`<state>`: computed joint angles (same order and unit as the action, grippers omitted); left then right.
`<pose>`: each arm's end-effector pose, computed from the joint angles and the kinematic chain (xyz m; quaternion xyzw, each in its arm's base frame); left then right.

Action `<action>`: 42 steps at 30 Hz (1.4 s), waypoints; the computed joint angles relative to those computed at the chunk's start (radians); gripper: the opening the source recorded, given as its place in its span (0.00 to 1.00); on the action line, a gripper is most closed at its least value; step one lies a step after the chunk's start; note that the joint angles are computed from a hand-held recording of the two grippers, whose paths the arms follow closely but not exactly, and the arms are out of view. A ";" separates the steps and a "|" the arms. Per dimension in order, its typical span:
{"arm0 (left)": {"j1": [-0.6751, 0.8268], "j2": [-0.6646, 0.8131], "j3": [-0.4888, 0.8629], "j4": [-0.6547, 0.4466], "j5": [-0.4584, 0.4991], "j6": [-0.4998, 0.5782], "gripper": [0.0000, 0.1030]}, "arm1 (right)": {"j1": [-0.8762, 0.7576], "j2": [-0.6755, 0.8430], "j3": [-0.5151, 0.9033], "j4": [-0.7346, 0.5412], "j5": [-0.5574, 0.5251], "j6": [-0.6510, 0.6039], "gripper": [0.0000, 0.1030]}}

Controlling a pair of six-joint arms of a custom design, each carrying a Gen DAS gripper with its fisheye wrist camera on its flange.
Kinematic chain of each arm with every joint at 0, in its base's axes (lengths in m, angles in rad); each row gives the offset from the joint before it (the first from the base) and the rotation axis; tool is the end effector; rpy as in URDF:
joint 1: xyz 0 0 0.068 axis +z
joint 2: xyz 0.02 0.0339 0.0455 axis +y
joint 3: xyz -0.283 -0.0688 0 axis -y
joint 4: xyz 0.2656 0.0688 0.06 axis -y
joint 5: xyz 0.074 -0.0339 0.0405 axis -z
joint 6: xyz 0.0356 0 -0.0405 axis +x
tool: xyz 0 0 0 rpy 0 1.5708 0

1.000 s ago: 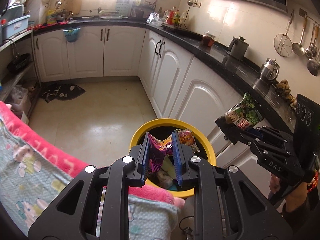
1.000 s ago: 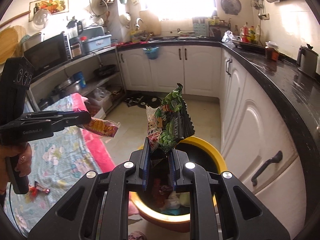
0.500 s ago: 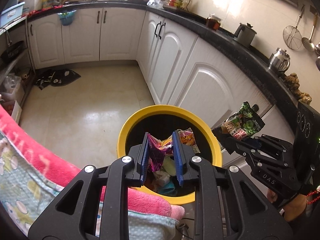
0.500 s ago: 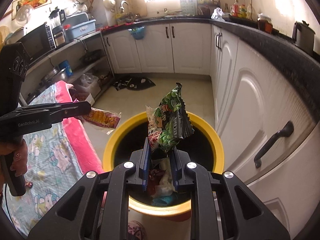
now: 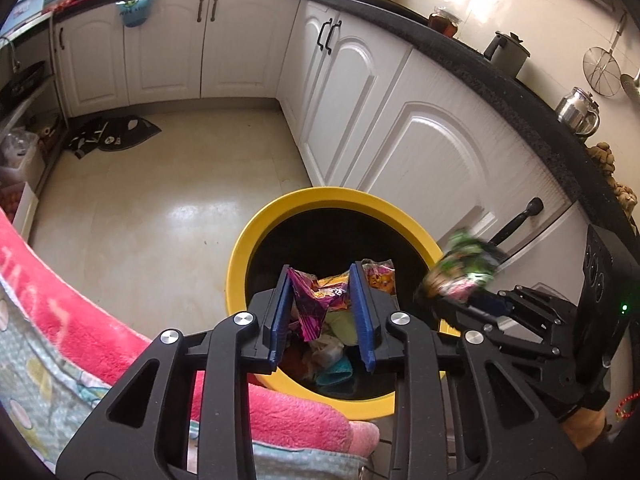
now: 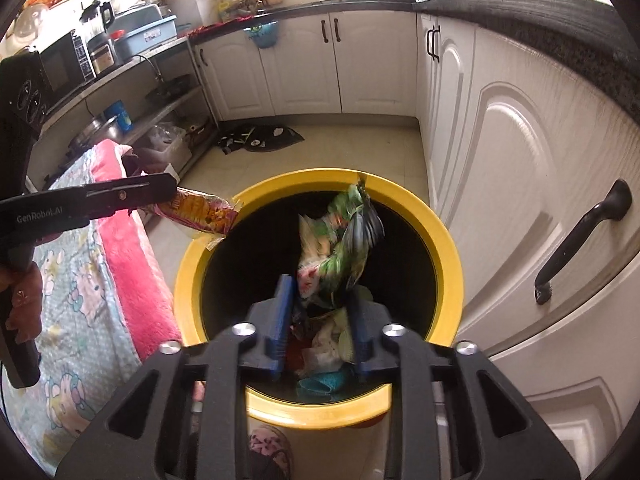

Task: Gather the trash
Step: 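Open both tools to drop the snack bag and wrapper into the bin, then move both open tools back over the bed toward the red wrappers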

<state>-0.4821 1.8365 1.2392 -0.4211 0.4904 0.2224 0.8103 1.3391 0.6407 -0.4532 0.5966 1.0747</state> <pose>0.3493 -0.2017 0.1971 0.3841 0.8532 -0.2658 0.2321 0.1793 0.1595 0.1696 0.1839 0.9187 -0.0081 0.3495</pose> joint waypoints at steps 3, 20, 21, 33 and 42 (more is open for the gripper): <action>0.004 -0.005 -0.011 0.010 -0.007 -0.010 0.42 | -0.005 -0.012 -0.009 -0.005 0.005 0.025 0.49; 0.341 -0.367 -0.214 -0.018 0.070 0.057 0.90 | 0.167 0.038 0.210 -0.076 0.150 -0.013 0.67; 0.391 -0.401 -0.236 -0.026 0.088 0.081 0.90 | 0.182 0.046 0.230 -0.077 0.157 -0.023 0.69; 0.892 -0.451 -0.202 -0.215 0.300 0.248 0.90 | 0.317 0.254 0.518 0.026 0.130 -0.224 0.76; 1.142 -0.404 -0.123 -0.343 0.377 0.396 0.90 | 0.380 0.456 0.747 0.013 0.054 -0.340 0.77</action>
<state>0.6599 1.4325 1.1160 -0.7641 0.8669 0.6186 1.1904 1.7950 1.3880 -0.4406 0.6506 0.7344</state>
